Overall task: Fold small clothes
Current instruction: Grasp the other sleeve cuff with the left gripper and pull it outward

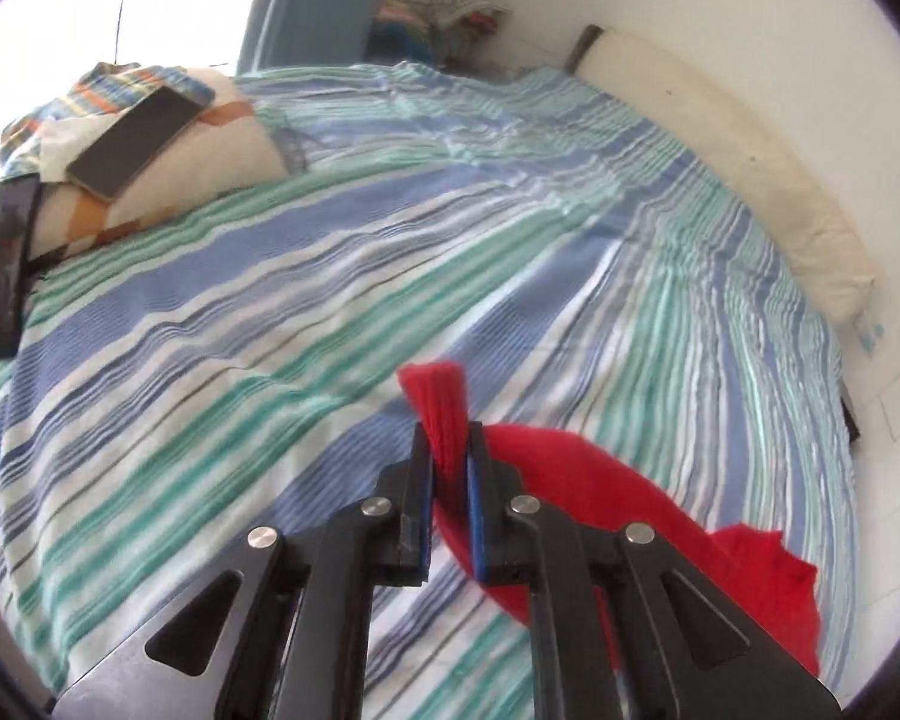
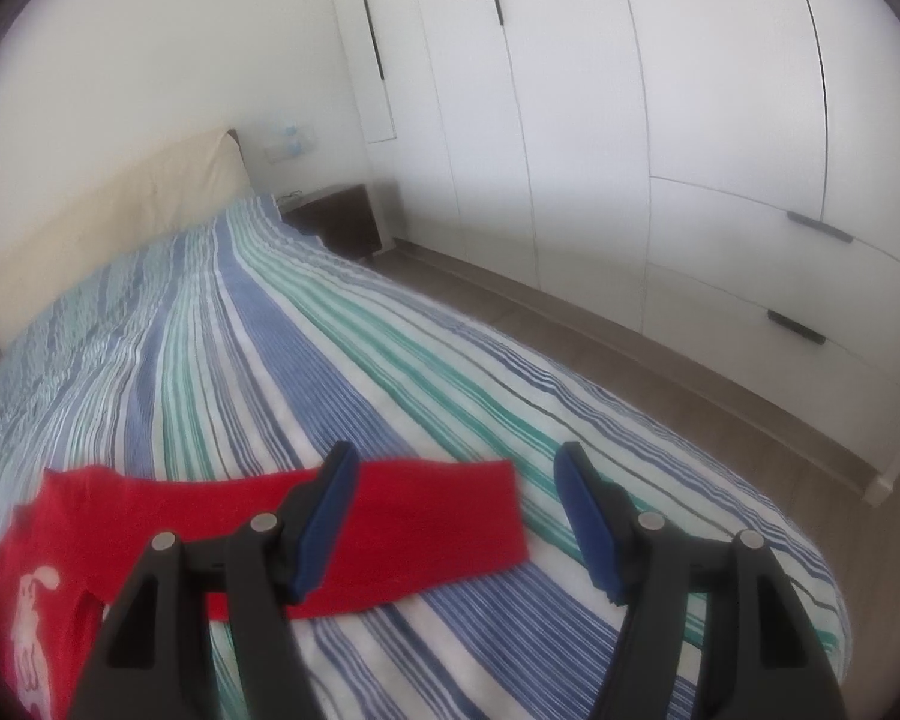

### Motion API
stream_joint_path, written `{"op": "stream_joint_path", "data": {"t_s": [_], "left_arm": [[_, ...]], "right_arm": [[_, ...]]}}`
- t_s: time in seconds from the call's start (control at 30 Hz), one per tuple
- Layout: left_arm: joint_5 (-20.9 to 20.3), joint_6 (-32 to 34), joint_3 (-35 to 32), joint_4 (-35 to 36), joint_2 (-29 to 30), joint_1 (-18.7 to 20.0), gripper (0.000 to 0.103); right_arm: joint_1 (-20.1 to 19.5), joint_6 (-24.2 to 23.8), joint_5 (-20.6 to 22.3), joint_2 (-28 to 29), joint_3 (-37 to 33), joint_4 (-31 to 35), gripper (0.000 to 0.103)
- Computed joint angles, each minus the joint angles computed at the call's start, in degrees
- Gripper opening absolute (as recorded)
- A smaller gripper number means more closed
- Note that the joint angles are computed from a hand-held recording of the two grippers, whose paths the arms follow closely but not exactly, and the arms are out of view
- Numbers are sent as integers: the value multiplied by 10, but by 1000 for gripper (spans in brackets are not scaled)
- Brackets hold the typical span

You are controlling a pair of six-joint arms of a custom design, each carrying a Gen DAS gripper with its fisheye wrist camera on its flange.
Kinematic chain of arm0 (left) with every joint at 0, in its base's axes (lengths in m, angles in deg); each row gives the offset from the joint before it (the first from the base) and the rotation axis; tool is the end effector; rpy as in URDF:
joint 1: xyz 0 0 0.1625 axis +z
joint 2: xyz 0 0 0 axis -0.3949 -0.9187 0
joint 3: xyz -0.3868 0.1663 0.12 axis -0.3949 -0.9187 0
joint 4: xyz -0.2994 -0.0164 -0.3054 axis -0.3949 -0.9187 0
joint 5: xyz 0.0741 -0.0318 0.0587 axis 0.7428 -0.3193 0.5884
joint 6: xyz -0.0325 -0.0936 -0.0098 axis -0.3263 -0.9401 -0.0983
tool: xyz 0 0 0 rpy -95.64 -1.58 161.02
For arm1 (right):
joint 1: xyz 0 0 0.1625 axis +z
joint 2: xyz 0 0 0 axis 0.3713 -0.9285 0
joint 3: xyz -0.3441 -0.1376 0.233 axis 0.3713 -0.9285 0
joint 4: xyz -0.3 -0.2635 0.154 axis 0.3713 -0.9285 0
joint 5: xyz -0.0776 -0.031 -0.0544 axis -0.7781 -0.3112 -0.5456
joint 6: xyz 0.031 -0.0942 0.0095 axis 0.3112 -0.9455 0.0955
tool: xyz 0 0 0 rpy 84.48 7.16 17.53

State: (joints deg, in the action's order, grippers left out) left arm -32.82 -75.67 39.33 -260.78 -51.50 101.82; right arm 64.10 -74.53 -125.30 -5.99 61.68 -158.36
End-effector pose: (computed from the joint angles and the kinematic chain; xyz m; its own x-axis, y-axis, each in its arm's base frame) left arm 0.1022 -0.6185 0.3846 -0.5720 -0.8119 -0.1165 -0.1307 0.2305 -0.9643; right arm 0.0278 -0.8043 0.2718 -0.7740 0.3180 0.5476 -0.3328 0.5314 -0.7790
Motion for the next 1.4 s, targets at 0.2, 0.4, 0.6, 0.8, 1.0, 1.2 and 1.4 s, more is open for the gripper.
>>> {"op": "stream_joint_path", "data": {"t_s": [0.2, 0.4, 0.6, 0.8, 1.0, 1.2, 1.4], "left_arm": [[0, -13, 15, 16, 22, 29, 8], [60, -99, 49, 69, 22, 30, 7], [2, -118, 59, 102, 4, 54, 10], [-104, -74, 100, -20, -52, 66, 73], [-217, -25, 22, 137, -53, 111, 64], [-222, 43, 10, 198, -52, 108, 58], [-252, 53, 20, 223, -78, 118, 58]], "right_arm": [[4, -13, -5, 11, -8, 8, 67], [9, -40, -8, 20, -11, 11, 67], [10, -40, -2, 21, -14, 20, 67], [8, -37, 1, 18, -10, 21, 67], [10, -37, -9, 26, -21, 27, 67], [14, -58, -19, 35, -24, 19, 67], [13, -56, -19, 36, -25, 23, 67]]}}
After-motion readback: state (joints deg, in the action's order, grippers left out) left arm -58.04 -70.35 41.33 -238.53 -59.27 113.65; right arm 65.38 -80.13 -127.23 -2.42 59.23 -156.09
